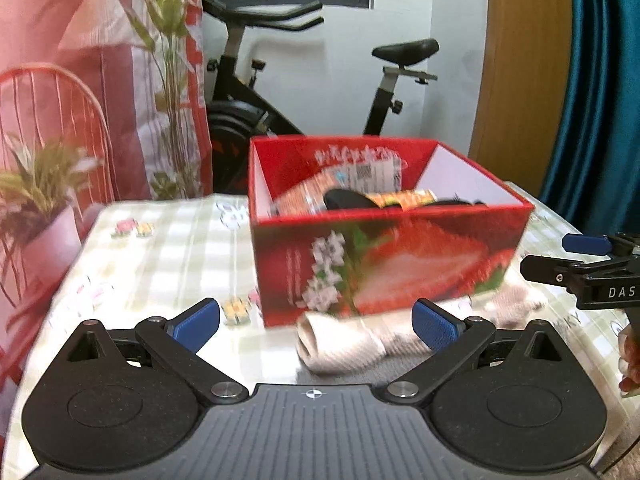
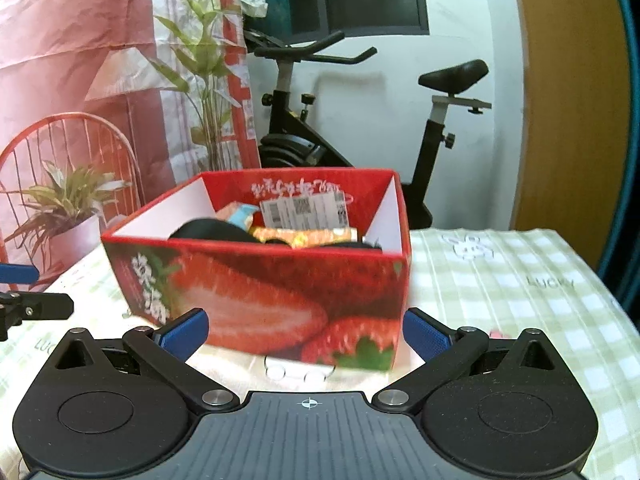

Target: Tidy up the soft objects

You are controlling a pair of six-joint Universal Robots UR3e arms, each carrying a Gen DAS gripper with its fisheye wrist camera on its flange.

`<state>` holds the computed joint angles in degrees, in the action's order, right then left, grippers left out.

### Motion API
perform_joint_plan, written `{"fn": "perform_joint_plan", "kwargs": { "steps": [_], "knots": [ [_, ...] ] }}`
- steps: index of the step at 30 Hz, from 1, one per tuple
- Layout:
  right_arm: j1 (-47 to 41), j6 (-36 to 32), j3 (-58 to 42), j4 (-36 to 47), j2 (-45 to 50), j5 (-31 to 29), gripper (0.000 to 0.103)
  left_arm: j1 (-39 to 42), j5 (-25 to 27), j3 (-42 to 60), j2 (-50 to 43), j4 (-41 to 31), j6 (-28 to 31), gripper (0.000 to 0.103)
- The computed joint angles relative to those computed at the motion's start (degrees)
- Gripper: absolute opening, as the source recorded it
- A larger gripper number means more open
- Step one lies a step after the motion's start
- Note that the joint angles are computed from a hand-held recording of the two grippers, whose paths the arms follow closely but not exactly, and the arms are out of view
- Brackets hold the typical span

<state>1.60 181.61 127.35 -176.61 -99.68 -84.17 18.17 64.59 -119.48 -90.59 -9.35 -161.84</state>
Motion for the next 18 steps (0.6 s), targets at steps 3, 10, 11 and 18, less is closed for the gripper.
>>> {"fn": "perform_joint_plan", "kwargs": {
  "steps": [3, 10, 11, 18],
  "knots": [
    [0.5, -0.4, 3.6, -0.3, -2.4, 0.1, 0.103, 0.5, -1.1, -4.0, 1.6, 0.8, 0.0, 0.102],
    [1.1, -1.7, 7.9, 7.0, -8.6, 2.4, 0.089, 1.4, -3.7, -10.4, 4.4, -0.7, 2.9, 0.086],
    [1.4, -1.8, 7.8, 8.2, -9.0, 2.3, 0.083, 1.7, -4.3, -10.7, 4.6, -1.1, 3.4, 0.081],
    [2.6, -2.4, 9.0, 12.0, -11.1, 4.1, 0.063, 3.5, -9.7, -12.4, 4.5, -2.9, 5.6, 0.065]
  ]
}}
